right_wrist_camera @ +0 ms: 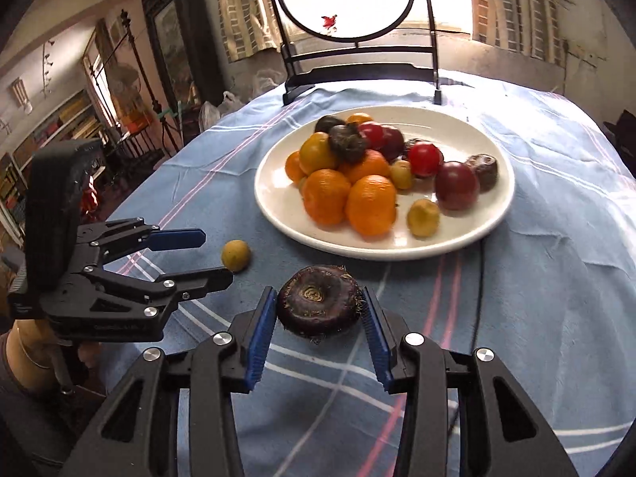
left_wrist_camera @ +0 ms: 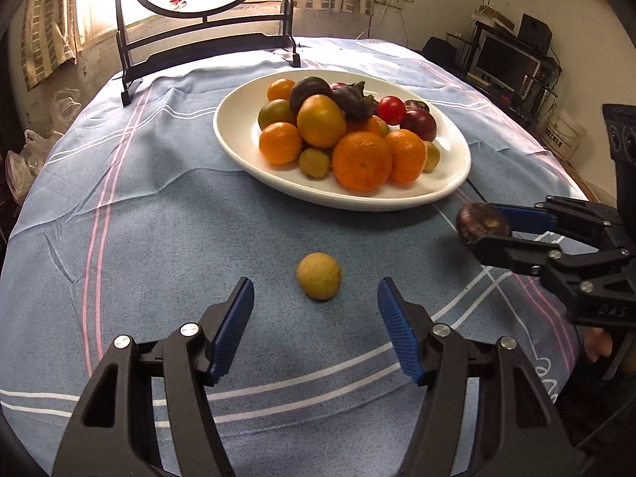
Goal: Organize fruits
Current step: 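Grasp the last dried fruit with the right tool while the left tool grasps a yellow lemon, then release the dried fruit on the plate with the right tool while the left tool drops the lemon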
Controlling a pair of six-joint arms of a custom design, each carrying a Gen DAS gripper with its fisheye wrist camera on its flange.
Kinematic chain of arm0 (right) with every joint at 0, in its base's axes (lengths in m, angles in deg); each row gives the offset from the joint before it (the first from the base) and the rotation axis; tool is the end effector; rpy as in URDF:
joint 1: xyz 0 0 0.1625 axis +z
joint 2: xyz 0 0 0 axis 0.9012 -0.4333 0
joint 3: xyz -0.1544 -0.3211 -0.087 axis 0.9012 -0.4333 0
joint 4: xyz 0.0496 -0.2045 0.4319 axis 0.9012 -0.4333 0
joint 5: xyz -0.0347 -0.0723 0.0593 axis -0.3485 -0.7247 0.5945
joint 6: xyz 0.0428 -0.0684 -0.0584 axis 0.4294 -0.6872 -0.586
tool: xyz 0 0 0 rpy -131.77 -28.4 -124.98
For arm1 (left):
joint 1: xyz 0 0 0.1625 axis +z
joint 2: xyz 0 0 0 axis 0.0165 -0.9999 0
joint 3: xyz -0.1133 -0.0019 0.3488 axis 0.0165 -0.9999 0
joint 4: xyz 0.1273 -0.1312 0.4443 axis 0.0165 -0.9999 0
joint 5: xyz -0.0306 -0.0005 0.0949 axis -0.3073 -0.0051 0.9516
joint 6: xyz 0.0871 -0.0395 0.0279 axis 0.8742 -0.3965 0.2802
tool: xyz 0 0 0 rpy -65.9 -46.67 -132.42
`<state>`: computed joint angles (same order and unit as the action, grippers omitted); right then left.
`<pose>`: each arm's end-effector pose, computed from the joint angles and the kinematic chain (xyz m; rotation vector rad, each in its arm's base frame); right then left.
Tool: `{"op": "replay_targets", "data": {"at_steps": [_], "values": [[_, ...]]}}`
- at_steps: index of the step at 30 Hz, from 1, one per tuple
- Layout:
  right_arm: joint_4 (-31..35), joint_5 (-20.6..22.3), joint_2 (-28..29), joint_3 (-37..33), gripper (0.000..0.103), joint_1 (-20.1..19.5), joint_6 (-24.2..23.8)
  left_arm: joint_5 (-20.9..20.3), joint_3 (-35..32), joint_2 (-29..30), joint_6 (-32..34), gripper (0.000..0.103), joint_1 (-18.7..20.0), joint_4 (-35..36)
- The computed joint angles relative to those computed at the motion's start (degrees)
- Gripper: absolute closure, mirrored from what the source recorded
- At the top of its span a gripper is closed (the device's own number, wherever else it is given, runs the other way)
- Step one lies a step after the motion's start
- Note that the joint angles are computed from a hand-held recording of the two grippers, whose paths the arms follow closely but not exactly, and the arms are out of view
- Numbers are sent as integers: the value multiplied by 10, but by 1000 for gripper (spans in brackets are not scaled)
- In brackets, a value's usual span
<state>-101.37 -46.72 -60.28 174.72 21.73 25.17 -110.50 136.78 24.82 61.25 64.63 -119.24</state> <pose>0.0782 -0.7161 0.0502 1.1814 -2.5980 0.4763 -0.0745 -0.6576 0.0380 0.3320 2.3299 -0.7810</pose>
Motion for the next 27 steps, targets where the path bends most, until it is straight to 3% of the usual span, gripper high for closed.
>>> {"op": "replay_targets", "data": {"at_steps": [3,9,14,22,27], "values": [[1,15,-20,9,60,-19,16,11,-25,20,-9,43,1,24],[6,30,-35,19,60,-38,16,28,-45,35,-17,72,2,34],[14,40,-37,21,60,-46,15,60,-44,48,-9,79,-7,15],[13,45,-37,22,60,-48,17,67,-31,47,-2,79,-14,-22],[7,61,-50,33,60,-53,13,65,-8,44,27,79,-26,-87]]}}
